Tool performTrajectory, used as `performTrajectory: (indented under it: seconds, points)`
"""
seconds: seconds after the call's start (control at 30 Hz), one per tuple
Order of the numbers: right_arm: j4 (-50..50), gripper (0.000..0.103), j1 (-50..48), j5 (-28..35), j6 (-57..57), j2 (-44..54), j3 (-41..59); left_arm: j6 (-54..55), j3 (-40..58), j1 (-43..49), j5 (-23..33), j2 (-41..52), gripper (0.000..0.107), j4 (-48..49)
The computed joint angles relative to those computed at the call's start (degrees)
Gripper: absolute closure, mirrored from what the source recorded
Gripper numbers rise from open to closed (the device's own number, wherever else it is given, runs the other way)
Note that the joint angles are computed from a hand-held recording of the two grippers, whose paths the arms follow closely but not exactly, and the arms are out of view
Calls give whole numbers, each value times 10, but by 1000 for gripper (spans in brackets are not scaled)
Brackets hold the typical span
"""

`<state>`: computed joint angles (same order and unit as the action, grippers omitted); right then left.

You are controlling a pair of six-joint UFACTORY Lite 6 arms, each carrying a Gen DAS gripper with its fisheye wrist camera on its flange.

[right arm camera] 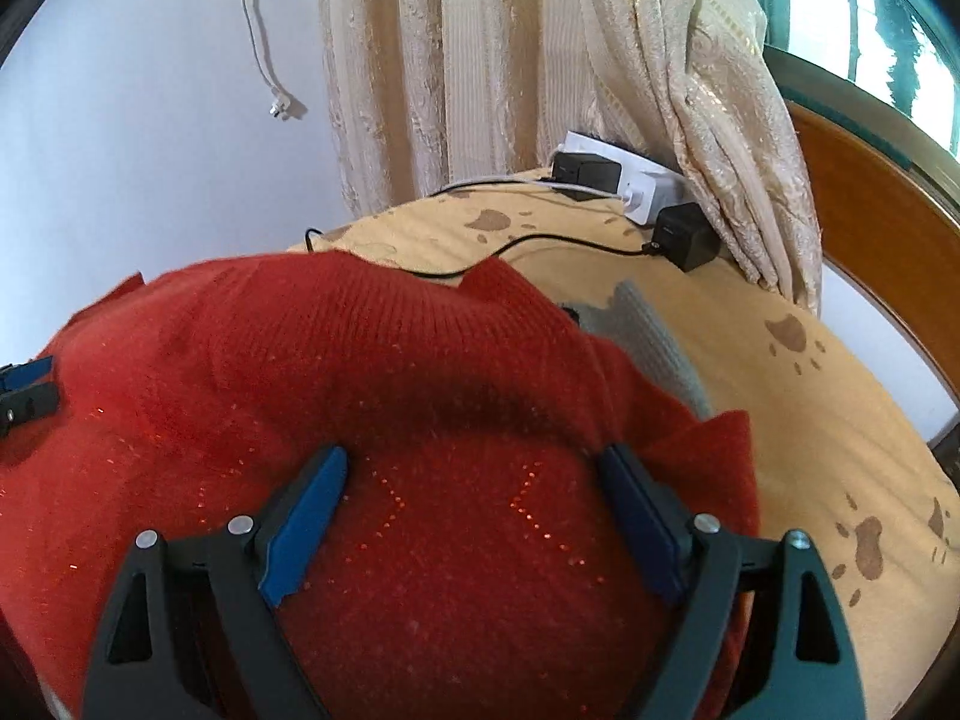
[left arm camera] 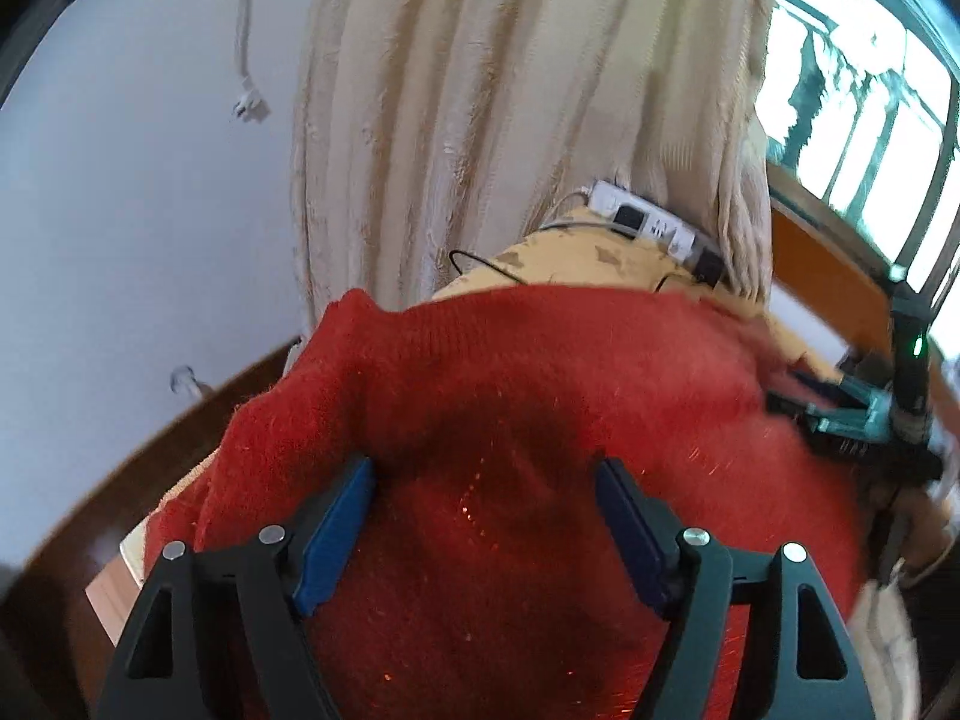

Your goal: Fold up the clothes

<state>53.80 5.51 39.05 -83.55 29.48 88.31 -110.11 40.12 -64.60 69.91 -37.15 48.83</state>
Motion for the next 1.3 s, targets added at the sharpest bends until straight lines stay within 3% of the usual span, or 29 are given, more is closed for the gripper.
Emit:
performTrajectory:
  seconds: [0.1, 0.23, 0.33, 0.4, 0.5, 0.7, 0.83, 0.97, 1.1, 1.13, 1.23, 1.3]
  points:
    - [18, 14, 17, -24, 11, -48, -23, 4, 32, -3, 15, -4, 29, 13]
    - [28, 14, 26, -36, 53, -82, -25, 82, 73, 90, -51, 48, 26, -16]
    - [-26, 14, 25, -41, 138, -37, 18, 127, 65, 172, -109, 95, 26, -56]
    - [-79, 13, 21, -33, 184, 23, 61, 118, 59, 177, -115, 118, 22, -45]
    - [-32, 11, 3, -13, 117, 51, 63, 97, 81, 146, -78, 165, 19, -20]
    - [-4, 10, 2, -21, 85, 46, 50, 97, 136, 116, -5, 250, 18, -11]
    - [76, 10, -31, 14, 18, 27, 15, 66, 139, 90, 33, 252, 18, -4]
    - [110, 9, -51, 7, -3, -60, -71, 13, 162, 26, 135, 265, 18, 1]
    - [156, 5, -85, 77, -57, -162, -157, -48, 194, -60, 242, 280, 18, -5]
    - [168, 0, -90, 86, -80, -189, -184, -58, 199, -73, 256, 285, 18, -7]
    - [178, 0, -87, 92, -140, -249, -259, -79, 210, -104, 276, 302, 18, -22]
    - [163, 0, -64, 50, -164, -257, -293, -92, 199, -112, 262, 305, 18, -32]
